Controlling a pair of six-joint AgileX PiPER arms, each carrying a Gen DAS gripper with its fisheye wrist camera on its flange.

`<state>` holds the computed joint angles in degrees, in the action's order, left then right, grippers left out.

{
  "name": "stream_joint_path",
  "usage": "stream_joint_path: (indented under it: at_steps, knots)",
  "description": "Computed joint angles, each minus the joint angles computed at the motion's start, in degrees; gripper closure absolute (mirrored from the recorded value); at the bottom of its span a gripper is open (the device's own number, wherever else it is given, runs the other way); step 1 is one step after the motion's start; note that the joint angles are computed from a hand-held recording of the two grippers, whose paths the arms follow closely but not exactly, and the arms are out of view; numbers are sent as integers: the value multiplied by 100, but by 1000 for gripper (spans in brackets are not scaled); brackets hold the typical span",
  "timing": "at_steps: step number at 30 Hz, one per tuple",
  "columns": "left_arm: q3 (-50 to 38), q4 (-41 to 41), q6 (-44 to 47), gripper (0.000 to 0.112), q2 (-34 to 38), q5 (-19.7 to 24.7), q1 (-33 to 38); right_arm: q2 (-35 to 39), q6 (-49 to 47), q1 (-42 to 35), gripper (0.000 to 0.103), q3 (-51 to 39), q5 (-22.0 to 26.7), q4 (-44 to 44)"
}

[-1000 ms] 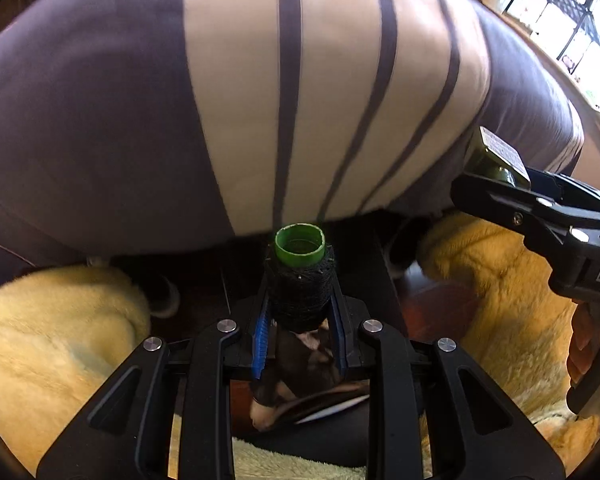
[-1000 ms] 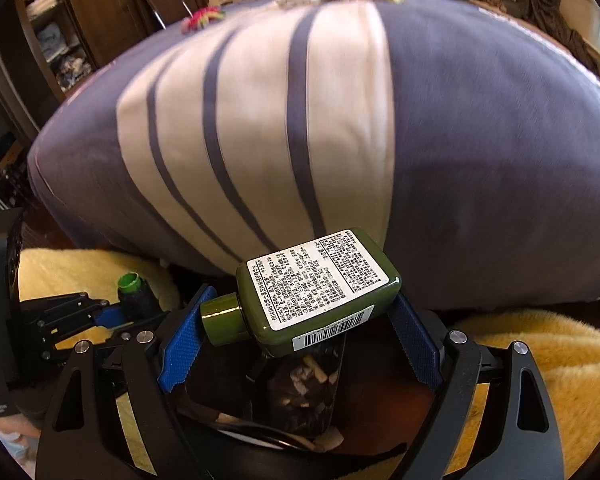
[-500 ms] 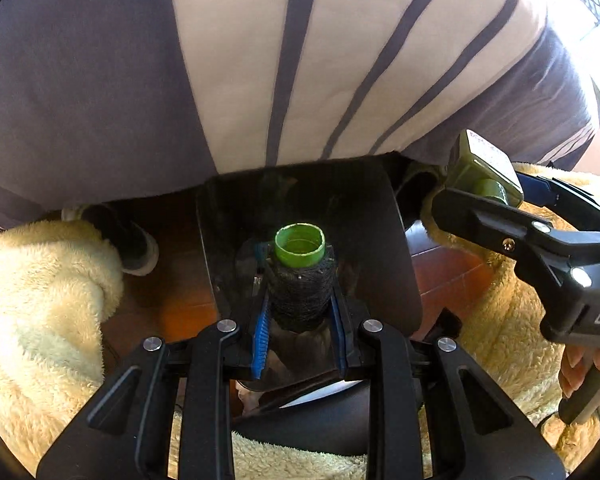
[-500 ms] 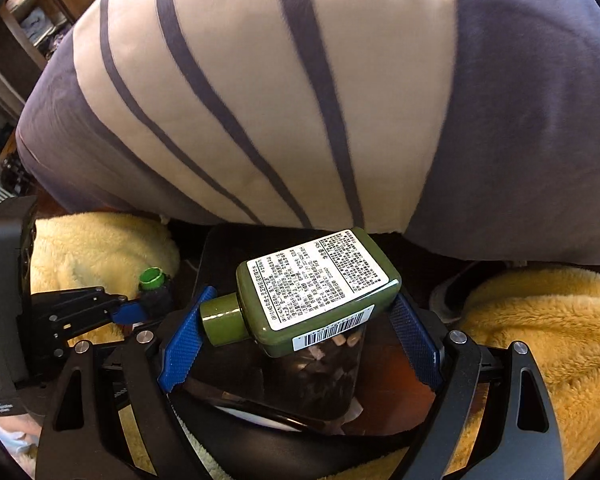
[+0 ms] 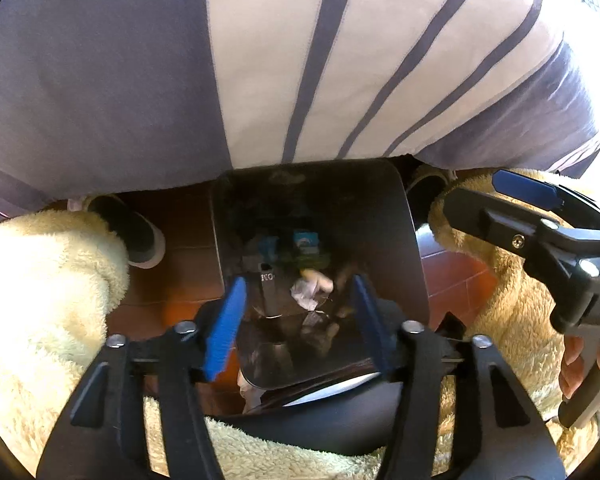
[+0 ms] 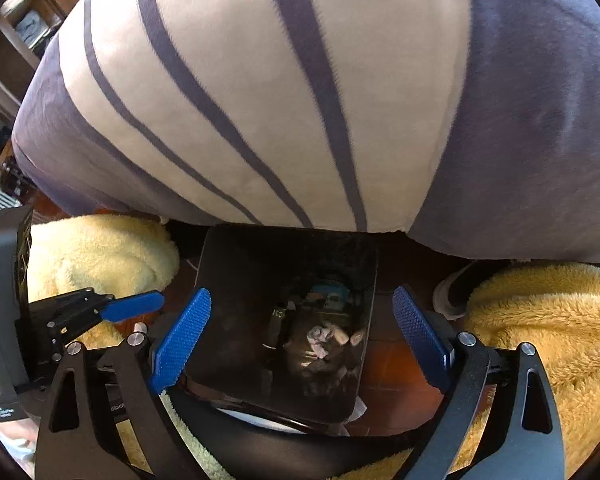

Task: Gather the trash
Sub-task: 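Lower bottle and spool into the black bin and open both tools, then raise both tools back over the bed toward the remaining items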

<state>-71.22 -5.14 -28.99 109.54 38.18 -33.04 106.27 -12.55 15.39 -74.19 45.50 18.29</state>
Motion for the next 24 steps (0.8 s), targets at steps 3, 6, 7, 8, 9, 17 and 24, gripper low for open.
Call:
stream_joint_path:
  at_steps: [3,6,7,8,9,17,24]
  knots:
    - [-12,321,-277,39,-119,26,-68,-126,74,1,10,34,-14,-64]
    - [8,673,-580,22,-284,16,-137,-271,121,-32,10,60,-41,-101]
    - [37,765,-668,19,-345,-7,-147,-323,115,-59,10,65,-39,-87]
    - [79,845,-742,17,-423,-30,-148,-399,113,-97,10,85,-53,-71]
    - [105,913,-804,17,-490,-40,-144,-444,90,-144,10,86,-54,-53]
    - [157,1773,-1460,17,-1068,75,-151,-1006,84,-399,10,-12,-118,-68]
    - [-232,2375,-1699,17,-1344,433,-195,-1205,47,-584,10,-492,-62,-71]
